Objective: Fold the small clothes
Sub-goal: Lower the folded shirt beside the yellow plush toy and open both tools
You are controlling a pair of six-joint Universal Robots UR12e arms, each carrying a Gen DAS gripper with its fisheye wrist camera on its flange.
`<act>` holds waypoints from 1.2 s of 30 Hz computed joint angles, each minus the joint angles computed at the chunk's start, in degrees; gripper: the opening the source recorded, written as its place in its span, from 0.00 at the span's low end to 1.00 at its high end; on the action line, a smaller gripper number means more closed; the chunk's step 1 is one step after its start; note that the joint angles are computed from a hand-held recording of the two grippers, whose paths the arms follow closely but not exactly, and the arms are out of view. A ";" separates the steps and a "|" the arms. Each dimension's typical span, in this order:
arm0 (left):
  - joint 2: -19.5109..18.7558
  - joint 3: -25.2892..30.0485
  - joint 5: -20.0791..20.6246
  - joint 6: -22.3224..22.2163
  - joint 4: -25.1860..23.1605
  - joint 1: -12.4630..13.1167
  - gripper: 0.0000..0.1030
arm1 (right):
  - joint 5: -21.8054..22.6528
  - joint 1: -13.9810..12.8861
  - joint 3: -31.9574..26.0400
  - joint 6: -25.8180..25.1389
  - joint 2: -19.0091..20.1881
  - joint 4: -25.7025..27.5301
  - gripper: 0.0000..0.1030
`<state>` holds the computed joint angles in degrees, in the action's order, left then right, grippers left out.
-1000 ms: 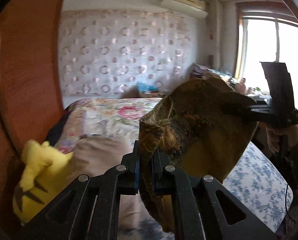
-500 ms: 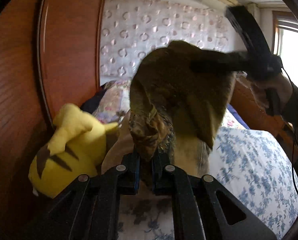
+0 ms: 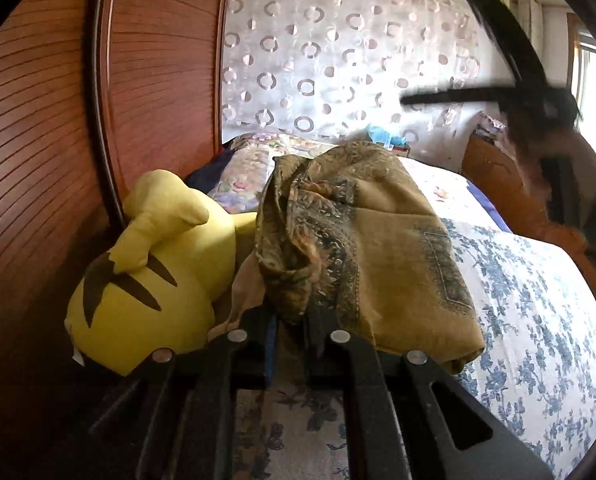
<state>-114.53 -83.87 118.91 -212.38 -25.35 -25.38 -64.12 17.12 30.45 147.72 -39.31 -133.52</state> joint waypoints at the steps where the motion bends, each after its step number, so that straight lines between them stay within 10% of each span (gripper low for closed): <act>1: 0.03 0.09 0.22 -0.09 -0.24 -0.05 0.13 | 0.15 -0.03 1.80 -0.22 -0.79 0.42 0.58; 10: 0.65 0.14 3.32 2.06 1.78 -1.27 0.79 | 1.98 -0.55 13.44 -0.18 -3.76 3.15 0.58; 20: 0.07 1.95 4.61 4.44 2.71 -3.17 0.82 | 1.26 -1.37 17.74 4.00 -5.79 -1.04 0.58; 36: -4.01 8.37 4.83 8.04 1.76 -7.03 0.82 | 1.64 -7.31 52.21 12.40 -26.55 -27.50 0.61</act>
<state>-118.53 -75.50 123.73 -204.34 -23.59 -32.41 -62.47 9.81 82.65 160.11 -65.86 -161.02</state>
